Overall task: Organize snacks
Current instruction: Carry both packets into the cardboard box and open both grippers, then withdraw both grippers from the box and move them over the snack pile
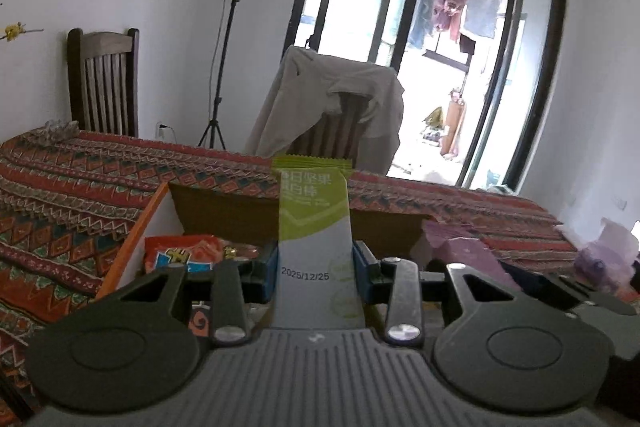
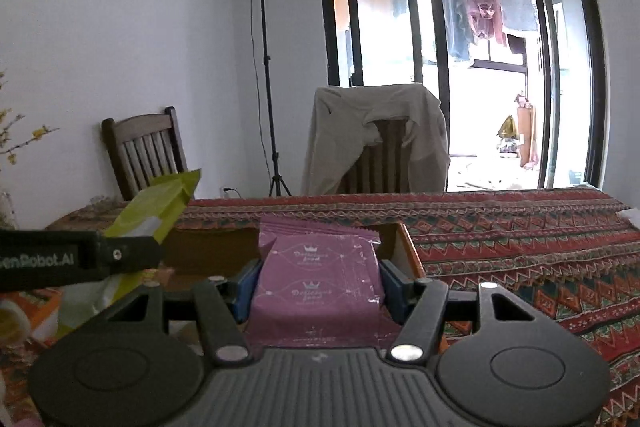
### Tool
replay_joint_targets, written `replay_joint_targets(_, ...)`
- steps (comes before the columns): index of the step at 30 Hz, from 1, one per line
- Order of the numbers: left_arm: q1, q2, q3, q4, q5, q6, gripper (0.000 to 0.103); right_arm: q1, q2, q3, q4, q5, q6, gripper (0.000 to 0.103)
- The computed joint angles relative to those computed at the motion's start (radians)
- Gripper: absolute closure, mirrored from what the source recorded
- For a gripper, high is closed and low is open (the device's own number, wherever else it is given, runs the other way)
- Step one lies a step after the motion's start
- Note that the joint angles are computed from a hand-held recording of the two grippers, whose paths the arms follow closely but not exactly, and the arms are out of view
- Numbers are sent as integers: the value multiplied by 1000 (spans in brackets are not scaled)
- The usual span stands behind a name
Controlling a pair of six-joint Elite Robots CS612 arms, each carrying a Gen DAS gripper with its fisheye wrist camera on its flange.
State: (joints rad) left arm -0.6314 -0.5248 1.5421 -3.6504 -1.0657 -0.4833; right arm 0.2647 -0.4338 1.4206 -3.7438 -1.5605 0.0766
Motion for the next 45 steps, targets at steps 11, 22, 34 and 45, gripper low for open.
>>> replay_joint_targets(11,13,33,-26,30,-9,14,63,1,18,-19,69,-4,-29,41)
replay_joint_targets(22,-8,47,-15,-100,105,23,0,-3,17,0,21,-11,7,0)
replay_joint_targets(34,-9,32,1,-91,106,11,0,-4,13,7,3,-22,19,0)
replay_joint_targets(45,-25,-6,41,-137,121,11,0,-9,-21,44,-12,0,25,0)
